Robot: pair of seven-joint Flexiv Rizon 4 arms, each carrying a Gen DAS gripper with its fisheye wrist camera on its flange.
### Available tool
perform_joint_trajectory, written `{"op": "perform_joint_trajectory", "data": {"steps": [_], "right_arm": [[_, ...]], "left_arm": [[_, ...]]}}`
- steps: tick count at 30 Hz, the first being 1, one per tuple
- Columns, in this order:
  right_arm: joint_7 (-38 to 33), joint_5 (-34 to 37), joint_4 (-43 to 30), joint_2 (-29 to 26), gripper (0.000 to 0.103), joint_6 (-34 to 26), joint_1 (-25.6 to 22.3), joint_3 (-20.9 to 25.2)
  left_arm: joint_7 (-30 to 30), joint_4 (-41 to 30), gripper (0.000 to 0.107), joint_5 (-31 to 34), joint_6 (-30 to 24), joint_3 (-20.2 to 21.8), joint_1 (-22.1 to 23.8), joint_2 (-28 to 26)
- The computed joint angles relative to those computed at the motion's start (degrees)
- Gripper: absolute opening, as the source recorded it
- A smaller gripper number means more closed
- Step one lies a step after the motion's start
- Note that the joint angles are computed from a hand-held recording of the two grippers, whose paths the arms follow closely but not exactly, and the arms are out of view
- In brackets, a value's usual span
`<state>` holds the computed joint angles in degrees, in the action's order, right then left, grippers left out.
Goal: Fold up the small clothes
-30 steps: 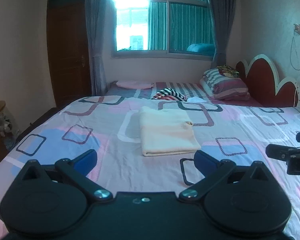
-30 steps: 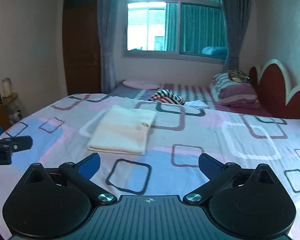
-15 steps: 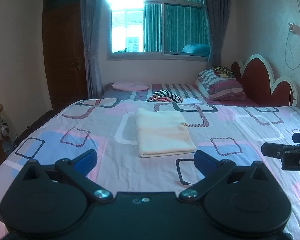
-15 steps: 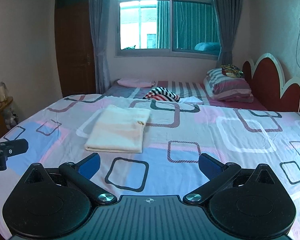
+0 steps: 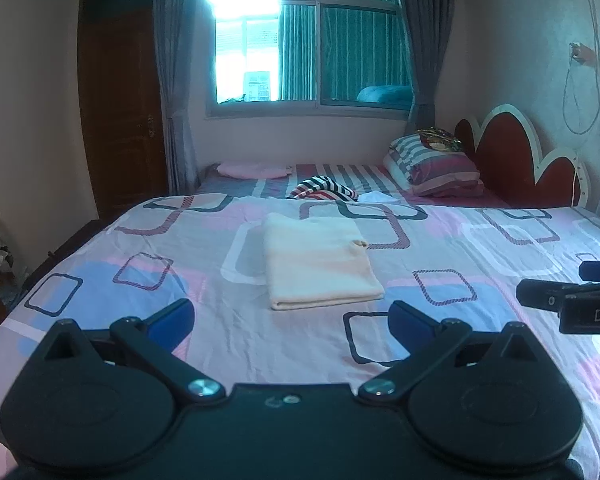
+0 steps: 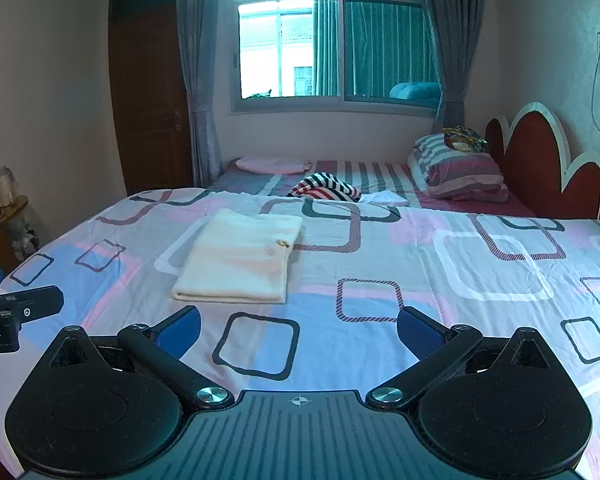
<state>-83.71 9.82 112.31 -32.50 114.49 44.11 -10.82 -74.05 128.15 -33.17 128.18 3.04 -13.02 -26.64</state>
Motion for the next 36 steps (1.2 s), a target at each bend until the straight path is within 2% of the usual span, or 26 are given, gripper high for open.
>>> {"op": "perform_joint_trajectory", "data": {"steps": [36], "right_arm": [[0.27, -0.08, -0.09, -0.03, 0.103, -0.16, 0.32, -0.39]], "left_arm": [[1.57, -1.23, 0.103, -0.50, -0.26, 0.28, 0.17, -0.89]]}}
